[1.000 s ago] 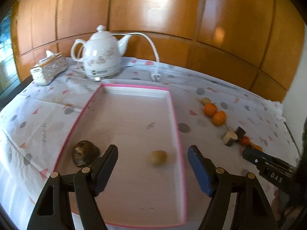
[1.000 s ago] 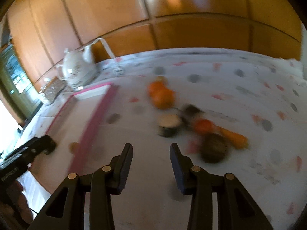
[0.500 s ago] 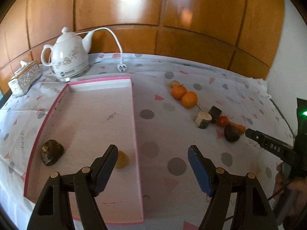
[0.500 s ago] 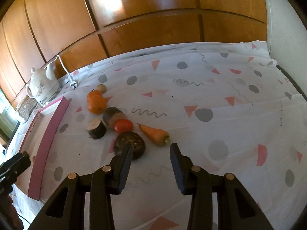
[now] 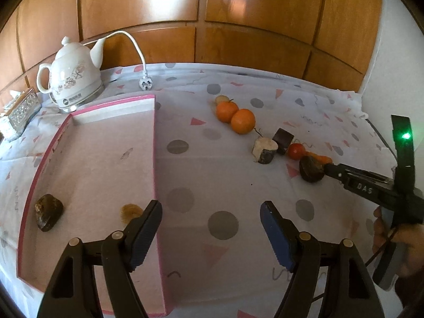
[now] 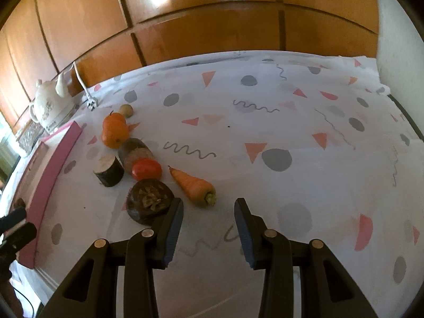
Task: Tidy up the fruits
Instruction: 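Withdraw both open tools from the tray back toward the produce, then grasp the carrot with the right tool while left tool grasps the white-cut root slice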
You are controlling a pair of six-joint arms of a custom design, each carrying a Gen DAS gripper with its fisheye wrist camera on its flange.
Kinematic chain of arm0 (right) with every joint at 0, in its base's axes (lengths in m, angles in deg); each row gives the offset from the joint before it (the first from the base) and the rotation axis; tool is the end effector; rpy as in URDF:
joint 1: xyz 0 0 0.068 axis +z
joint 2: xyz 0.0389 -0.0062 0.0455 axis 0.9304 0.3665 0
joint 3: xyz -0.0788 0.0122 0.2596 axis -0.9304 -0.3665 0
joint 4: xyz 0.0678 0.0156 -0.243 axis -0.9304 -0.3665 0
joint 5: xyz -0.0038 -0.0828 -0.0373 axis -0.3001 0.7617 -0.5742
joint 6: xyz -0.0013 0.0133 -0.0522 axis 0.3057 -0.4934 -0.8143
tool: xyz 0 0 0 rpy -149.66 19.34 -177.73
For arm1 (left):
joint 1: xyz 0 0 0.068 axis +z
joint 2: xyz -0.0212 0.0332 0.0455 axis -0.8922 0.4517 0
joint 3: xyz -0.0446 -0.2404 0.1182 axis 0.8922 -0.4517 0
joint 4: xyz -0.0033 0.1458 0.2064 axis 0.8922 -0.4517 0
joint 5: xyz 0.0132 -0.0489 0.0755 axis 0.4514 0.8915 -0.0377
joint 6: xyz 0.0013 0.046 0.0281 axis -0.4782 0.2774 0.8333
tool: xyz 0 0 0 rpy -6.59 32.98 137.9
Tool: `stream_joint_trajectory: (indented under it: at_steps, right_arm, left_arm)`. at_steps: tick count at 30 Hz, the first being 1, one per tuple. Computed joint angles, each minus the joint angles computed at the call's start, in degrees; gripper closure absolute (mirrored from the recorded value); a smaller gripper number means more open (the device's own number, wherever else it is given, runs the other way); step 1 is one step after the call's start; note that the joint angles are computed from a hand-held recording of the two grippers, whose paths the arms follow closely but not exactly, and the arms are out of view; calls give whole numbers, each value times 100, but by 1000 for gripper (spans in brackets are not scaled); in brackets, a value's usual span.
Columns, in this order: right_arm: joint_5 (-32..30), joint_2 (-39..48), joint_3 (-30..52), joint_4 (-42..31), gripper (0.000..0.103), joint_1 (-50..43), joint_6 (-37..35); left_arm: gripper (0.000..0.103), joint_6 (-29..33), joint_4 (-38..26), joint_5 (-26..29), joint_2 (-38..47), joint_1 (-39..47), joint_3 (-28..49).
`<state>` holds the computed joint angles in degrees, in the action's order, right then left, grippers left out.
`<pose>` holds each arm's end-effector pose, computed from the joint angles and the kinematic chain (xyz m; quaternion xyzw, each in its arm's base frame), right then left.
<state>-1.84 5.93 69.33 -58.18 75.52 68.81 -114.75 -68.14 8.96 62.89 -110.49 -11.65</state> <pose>0.2965 0.0413 0.1930 -0.0382 0.9363 0.1000 0.3346 0.2228 -0.2200 0.2203 0.0062 0.9337 -0.0532 0.3540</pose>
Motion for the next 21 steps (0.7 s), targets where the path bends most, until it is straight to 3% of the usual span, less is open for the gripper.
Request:
stream_joint_trajectory:
  at_steps: [13,16,21]
  right_arm:
    - [32,585,516,0,63,54,-815]
    - [-8,579,524,-9,74,55,-861]
    - [340,545,427,122,75,218,-860]
  left_arm:
    - [26,195,179,263,580,83,450]
    - [26,258,241,303,763,115,604]
    - [26,379,343,363,1136,183,943]
